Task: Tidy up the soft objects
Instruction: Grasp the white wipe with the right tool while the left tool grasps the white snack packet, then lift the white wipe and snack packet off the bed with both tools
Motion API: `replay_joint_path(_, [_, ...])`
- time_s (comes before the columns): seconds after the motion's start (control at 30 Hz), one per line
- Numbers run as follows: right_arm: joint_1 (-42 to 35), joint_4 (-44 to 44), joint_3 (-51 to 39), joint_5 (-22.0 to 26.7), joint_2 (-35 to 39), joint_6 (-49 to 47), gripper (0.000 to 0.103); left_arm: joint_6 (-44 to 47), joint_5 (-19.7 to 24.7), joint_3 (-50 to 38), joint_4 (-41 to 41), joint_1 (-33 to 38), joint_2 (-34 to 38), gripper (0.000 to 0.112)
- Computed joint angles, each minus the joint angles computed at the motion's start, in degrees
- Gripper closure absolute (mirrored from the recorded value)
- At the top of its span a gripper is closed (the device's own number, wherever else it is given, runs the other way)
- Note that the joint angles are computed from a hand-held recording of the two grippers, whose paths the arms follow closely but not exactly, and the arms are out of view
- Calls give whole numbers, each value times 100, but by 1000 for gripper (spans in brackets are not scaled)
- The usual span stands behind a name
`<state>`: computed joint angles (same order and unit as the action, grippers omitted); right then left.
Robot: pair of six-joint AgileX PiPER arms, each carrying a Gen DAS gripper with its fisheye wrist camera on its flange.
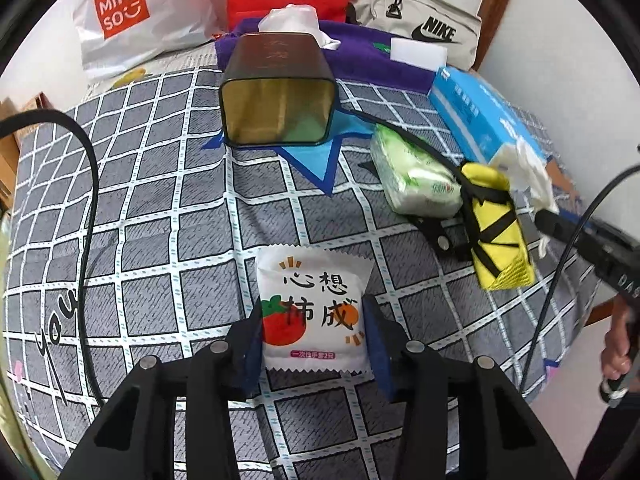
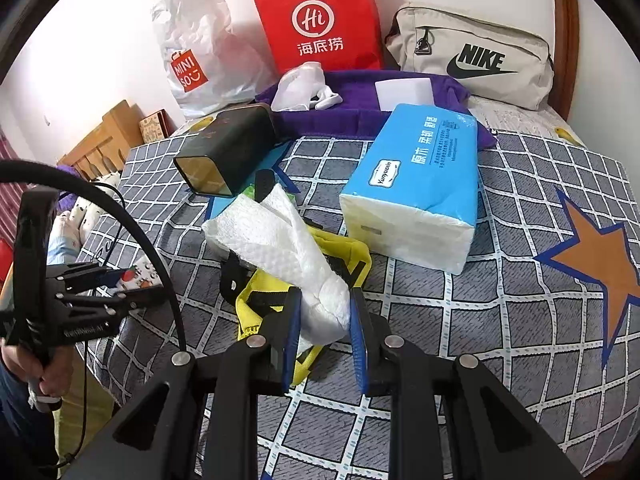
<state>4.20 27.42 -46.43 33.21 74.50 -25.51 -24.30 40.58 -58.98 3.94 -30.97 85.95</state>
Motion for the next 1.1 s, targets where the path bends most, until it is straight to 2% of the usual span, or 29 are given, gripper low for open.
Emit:
replay_joint_path(0.5, [-105, 210, -180, 280, -112, -266, 80, -86, 177, -294, 63, 322, -160, 70])
replay_joint_path(1.1, [304, 68, -966, 500, 332, -73, 80, 399, 356, -987, -228, 840, -49, 70])
